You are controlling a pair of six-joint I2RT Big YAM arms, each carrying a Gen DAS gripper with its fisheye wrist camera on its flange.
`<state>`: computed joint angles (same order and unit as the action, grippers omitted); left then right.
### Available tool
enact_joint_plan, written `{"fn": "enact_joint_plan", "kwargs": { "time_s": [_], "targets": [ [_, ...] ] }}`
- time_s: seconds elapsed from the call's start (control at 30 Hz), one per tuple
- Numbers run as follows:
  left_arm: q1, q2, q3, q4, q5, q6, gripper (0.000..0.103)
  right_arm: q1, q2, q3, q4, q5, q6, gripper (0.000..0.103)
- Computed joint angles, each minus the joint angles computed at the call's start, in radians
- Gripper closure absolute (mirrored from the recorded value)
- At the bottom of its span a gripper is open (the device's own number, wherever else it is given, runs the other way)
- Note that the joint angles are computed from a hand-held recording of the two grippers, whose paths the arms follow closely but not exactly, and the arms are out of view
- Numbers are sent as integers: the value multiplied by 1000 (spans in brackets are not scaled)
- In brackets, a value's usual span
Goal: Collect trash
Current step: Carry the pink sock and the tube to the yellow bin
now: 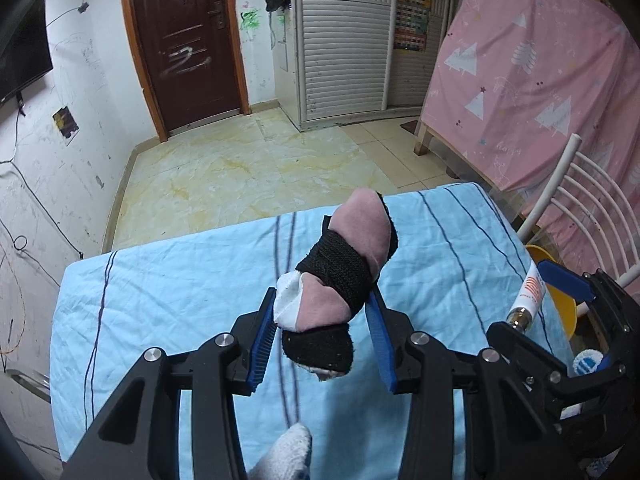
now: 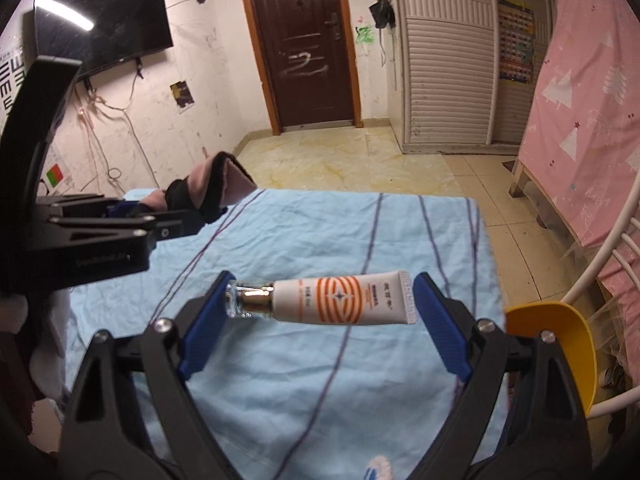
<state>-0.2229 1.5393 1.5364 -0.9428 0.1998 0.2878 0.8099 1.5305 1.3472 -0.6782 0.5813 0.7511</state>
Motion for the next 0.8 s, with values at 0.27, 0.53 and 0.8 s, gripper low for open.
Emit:
{"fn": "enact_joint_plan", "kwargs": {
  "time_s": [0.27,0.53,0.8],
  "targets": [
    [-100,-14,-18,5,-51,-10,69,-17,-127,-152,35,46,66,17],
    [-199,-14,-22,2,-36,-37,69,-49,-242,-277,15,120,159,17],
    [-288,-12,-31,42,44,-84,69,-67,-320,-375,-60,222,262,17]
  ]
}}
